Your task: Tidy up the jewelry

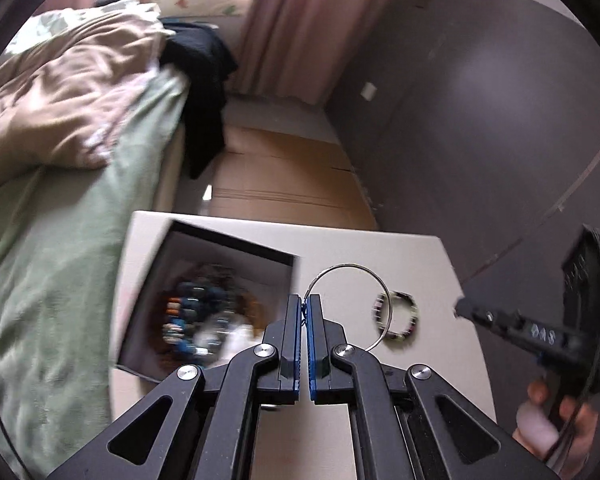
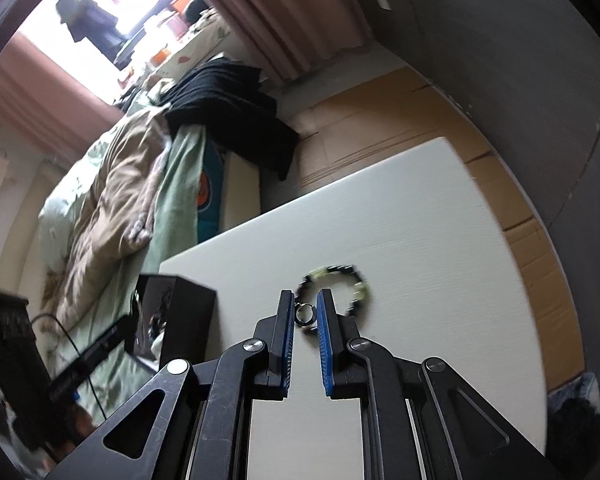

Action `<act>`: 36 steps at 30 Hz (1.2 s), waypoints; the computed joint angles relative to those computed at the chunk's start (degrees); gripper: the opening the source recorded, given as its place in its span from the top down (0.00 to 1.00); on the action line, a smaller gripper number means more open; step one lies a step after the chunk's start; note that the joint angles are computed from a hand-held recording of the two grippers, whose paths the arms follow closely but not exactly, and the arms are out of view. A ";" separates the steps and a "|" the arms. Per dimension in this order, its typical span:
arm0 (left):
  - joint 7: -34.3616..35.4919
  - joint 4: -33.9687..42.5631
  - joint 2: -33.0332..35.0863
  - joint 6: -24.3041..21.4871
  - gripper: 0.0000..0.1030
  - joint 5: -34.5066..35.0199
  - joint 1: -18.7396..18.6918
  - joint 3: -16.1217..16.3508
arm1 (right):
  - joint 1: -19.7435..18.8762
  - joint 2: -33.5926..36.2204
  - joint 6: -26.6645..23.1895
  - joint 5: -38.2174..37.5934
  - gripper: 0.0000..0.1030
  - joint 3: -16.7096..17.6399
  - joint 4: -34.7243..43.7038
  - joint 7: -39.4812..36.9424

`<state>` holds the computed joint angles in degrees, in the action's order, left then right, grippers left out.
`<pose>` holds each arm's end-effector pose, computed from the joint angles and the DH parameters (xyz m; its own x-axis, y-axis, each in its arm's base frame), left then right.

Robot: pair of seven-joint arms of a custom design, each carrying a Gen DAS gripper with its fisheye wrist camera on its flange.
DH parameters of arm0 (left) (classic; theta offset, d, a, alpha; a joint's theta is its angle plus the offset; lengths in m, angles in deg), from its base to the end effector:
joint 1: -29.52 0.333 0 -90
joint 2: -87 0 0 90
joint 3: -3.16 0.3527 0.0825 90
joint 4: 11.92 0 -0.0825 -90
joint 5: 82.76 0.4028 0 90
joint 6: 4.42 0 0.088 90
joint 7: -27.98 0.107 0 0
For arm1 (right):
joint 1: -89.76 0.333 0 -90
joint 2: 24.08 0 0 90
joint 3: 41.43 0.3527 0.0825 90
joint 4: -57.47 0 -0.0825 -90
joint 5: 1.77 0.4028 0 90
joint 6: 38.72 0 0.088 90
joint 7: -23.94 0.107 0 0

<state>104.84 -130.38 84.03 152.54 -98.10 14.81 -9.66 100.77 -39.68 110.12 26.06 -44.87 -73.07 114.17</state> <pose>0.5354 -0.2702 0.5668 -0.1632 -0.9163 0.3658 -0.8205 -0.0798 -0.5661 0.5136 0.0564 0.5576 -0.0811 -0.8947 -0.4393 -0.8356 0.3013 -0.4594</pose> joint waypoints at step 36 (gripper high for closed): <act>2.28 -3.83 -4.92 -0.55 0.20 -8.97 3.44 3.73 | 9.78 6.74 9.90 21.29 0.88 3.62 5.41 -13.83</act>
<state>107.12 -134.21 79.10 152.00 -107.07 18.25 -5.93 110.55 -32.94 120.01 47.35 -41.25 -67.66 100.33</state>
